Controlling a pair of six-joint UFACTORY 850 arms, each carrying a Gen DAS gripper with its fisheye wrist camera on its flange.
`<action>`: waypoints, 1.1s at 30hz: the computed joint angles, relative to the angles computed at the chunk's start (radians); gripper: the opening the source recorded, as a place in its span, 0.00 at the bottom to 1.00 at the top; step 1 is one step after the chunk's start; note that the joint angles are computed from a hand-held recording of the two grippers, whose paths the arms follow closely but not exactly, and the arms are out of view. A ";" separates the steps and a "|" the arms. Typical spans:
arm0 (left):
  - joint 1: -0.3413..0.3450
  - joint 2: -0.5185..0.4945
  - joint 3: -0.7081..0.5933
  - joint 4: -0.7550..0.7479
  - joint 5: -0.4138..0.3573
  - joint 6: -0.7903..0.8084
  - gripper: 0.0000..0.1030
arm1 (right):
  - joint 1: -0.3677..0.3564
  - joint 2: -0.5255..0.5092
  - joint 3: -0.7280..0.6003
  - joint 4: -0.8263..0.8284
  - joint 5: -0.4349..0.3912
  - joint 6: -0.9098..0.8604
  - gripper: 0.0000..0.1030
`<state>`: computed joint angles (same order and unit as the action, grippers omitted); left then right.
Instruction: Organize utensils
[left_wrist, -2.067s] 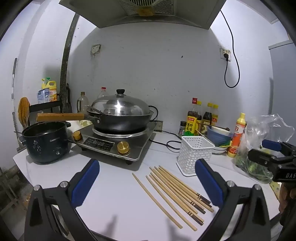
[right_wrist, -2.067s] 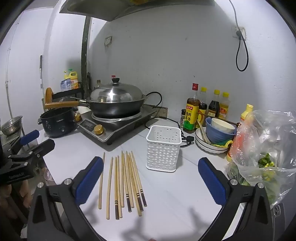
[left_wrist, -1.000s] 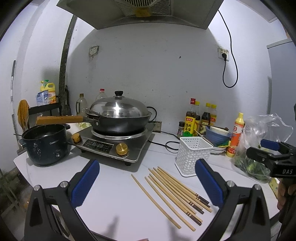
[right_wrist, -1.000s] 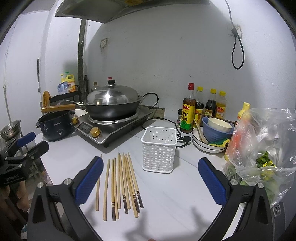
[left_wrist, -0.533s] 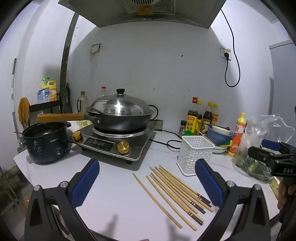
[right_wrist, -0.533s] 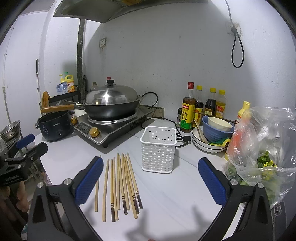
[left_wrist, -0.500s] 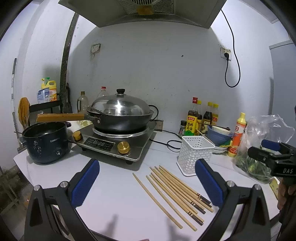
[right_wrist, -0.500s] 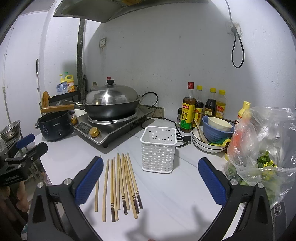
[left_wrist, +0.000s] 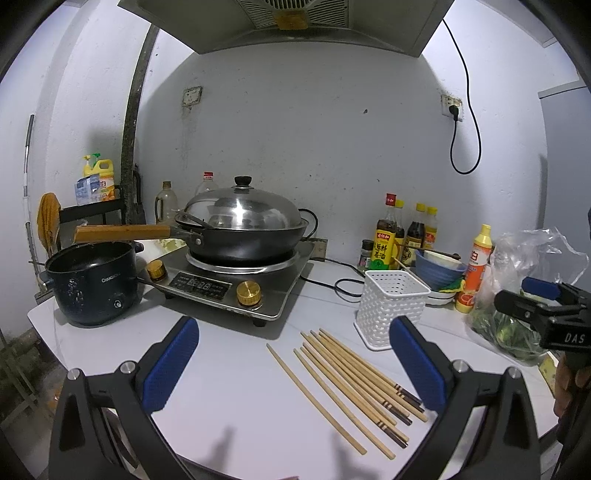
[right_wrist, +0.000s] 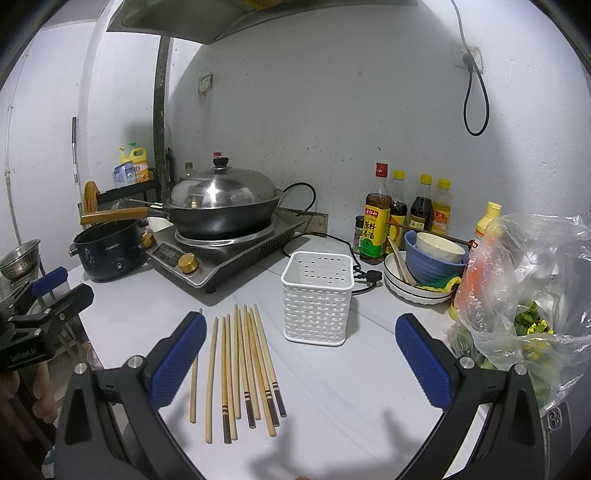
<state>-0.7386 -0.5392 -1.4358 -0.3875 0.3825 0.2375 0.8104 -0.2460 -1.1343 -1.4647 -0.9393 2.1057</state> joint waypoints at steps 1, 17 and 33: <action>0.000 0.000 0.000 0.003 -0.001 -0.003 1.00 | 0.000 0.000 0.000 0.000 0.000 0.000 0.99; 0.003 0.001 0.004 0.010 0.001 -0.010 1.00 | -0.004 -0.001 -0.001 -0.001 0.004 0.000 0.99; 0.035 -0.097 -0.113 -0.010 -0.102 -0.029 1.00 | -0.086 -0.088 -0.063 0.041 0.137 -0.079 0.99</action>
<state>-0.7041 -0.6358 -1.5486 -0.3974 0.2801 0.2080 0.7241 -0.3336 -1.1976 -1.4240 -0.8027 2.0264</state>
